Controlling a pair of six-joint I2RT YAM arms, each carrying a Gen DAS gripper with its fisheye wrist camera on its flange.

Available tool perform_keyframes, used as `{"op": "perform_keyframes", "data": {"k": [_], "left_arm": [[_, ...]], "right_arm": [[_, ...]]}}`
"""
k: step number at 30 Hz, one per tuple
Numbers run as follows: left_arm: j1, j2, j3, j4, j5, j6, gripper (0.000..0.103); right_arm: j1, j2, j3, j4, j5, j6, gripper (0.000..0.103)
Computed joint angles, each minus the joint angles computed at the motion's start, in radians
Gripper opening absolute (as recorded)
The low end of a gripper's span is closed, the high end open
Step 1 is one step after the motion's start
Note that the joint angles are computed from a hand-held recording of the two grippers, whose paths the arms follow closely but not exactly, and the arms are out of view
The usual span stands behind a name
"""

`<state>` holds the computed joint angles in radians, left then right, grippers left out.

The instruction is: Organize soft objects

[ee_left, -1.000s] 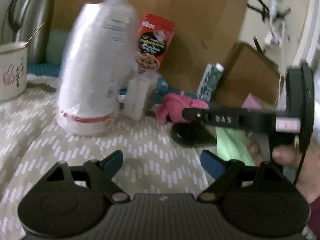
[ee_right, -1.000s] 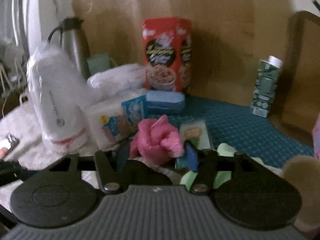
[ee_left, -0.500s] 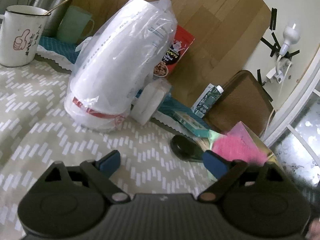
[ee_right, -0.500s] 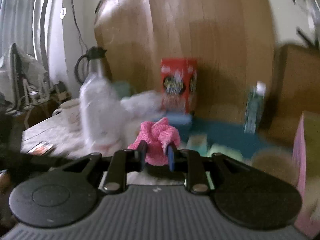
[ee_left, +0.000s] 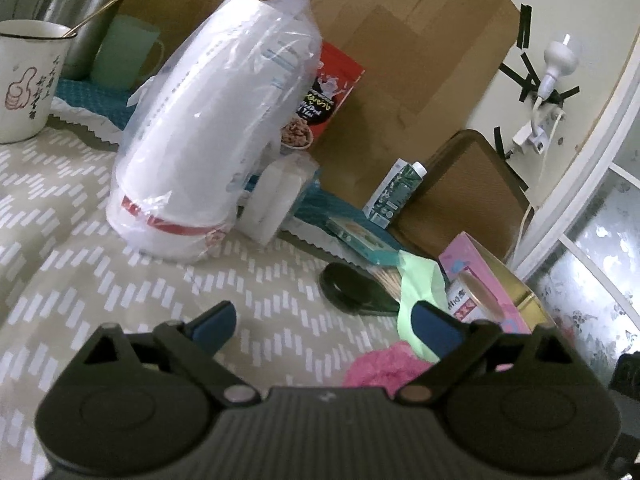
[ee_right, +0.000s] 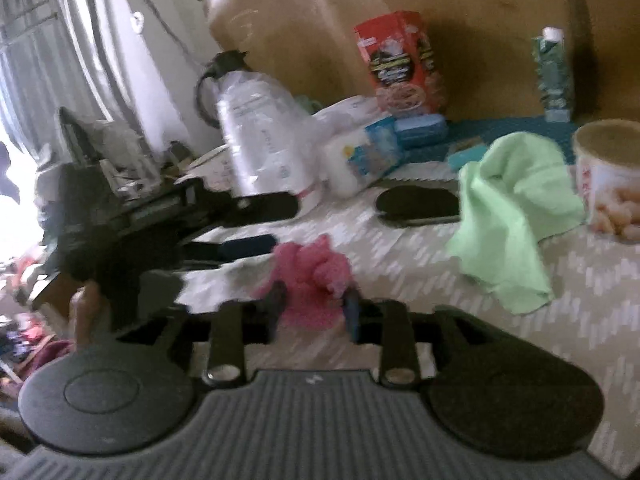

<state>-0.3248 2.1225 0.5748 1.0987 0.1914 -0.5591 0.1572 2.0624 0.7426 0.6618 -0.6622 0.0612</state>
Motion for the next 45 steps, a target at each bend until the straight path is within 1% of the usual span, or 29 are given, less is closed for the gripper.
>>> {"op": "perform_keyframes", "data": {"k": [1,3,4,5,6,7,14,18,21,26,27,30,32,33,34,36,37,38,40,45], "left_arm": [[0.001,0.002,0.001,0.001,0.006,0.0,0.098],[0.006,0.008,0.008,-0.002,0.026,-0.002,0.099],[0.011,0.009,0.01,-0.001,0.037,0.001,0.1],[0.012,0.011,0.008,0.006,0.044,0.002,0.101],[0.012,0.013,0.006,0.017,0.052,0.007,0.102],[0.014,0.015,0.003,0.027,0.059,0.013,0.102],[0.004,0.02,-0.022,0.1,0.102,0.063,0.102],[-0.003,0.016,-0.02,0.092,0.128,0.095,0.102],[-0.01,0.015,-0.025,0.098,0.146,0.124,0.102],[-0.031,0.0,-0.011,0.045,0.166,0.183,0.102],[-0.037,-0.004,-0.004,0.023,0.164,0.195,0.101],[-0.056,-0.02,0.037,-0.092,0.156,0.231,0.091],[-0.06,-0.019,0.063,-0.153,0.172,0.252,0.072],[-0.06,-0.017,0.072,-0.175,0.183,0.262,0.067],[-0.066,-0.018,0.079,-0.195,0.175,0.272,0.065],[-0.077,-0.019,0.074,-0.189,0.143,0.276,0.064],[-0.078,-0.018,0.073,-0.186,0.137,0.276,0.061],[-0.077,-0.017,0.072,-0.183,0.135,0.274,0.06],[-0.075,-0.016,0.07,-0.176,0.137,0.27,0.058],[-0.077,-0.014,0.074,-0.182,0.133,0.273,0.057]], "right_arm": [[0.003,-0.002,-0.007,0.016,0.025,-0.002,0.059],[0.003,-0.017,-0.03,0.041,0.056,-0.019,0.062],[0.004,-0.023,-0.041,0.052,0.067,-0.038,0.066],[0.011,-0.031,-0.05,0.059,0.082,-0.058,0.074],[0.018,-0.036,-0.056,0.06,0.091,-0.081,0.079],[0.026,-0.033,-0.054,0.062,0.099,-0.098,0.081],[0.093,-0.029,-0.052,0.062,0.119,-0.188,0.081],[0.128,-0.027,-0.046,0.048,0.145,-0.229,0.081],[0.149,-0.024,-0.03,0.015,0.163,-0.251,0.081],[0.166,-0.01,-0.001,-0.028,0.192,-0.263,0.081],[0.169,-0.007,0.005,-0.038,0.197,-0.26,0.081],[0.179,0.008,0.029,-0.075,0.217,-0.258,0.081],[0.18,0.008,0.03,-0.074,0.215,-0.258,0.081],[0.181,0.008,0.029,-0.072,0.216,-0.258,0.081],[0.181,0.007,0.026,-0.068,0.218,-0.258,0.08],[0.186,0.006,0.016,-0.046,0.239,-0.253,0.069],[0.188,0.006,0.011,-0.034,0.256,-0.247,0.06],[0.189,0.007,0.012,-0.029,0.265,-0.242,0.055],[0.186,0.008,0.01,-0.02,0.266,-0.236,0.052],[0.195,0.007,0.0,0.002,0.288,-0.231,0.051]]}}
